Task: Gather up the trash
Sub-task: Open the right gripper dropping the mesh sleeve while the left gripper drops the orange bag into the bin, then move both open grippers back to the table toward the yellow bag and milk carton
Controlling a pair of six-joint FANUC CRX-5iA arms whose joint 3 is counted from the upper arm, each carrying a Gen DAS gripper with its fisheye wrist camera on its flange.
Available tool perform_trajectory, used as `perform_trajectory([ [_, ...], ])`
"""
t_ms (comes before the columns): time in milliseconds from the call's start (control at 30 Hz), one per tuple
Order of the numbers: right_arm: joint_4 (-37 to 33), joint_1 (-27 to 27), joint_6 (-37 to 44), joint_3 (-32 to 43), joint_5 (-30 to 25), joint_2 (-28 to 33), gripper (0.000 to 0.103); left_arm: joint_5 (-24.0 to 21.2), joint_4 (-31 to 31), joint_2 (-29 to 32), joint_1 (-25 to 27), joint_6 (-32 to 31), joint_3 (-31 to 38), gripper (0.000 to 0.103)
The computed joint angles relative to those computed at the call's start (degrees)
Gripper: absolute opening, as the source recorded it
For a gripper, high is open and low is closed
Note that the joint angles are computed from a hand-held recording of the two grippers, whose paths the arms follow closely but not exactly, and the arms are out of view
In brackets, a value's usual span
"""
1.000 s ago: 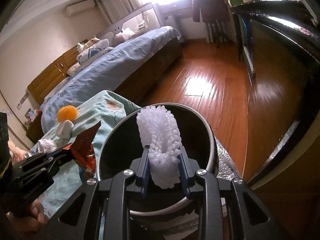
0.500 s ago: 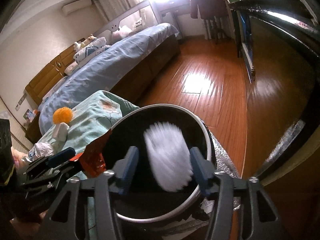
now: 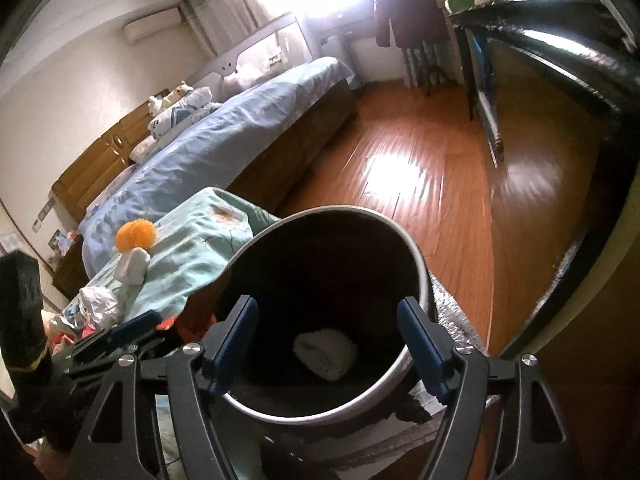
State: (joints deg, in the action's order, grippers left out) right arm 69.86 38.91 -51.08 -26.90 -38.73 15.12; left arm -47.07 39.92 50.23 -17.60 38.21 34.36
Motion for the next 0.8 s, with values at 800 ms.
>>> perform_trajectory([
  [800,4.4,0.8,-1.4,3.5,2.4,1.9,0.075,0.3,3.6,-8.6,5.9,-6.0,-14.9,0.073],
])
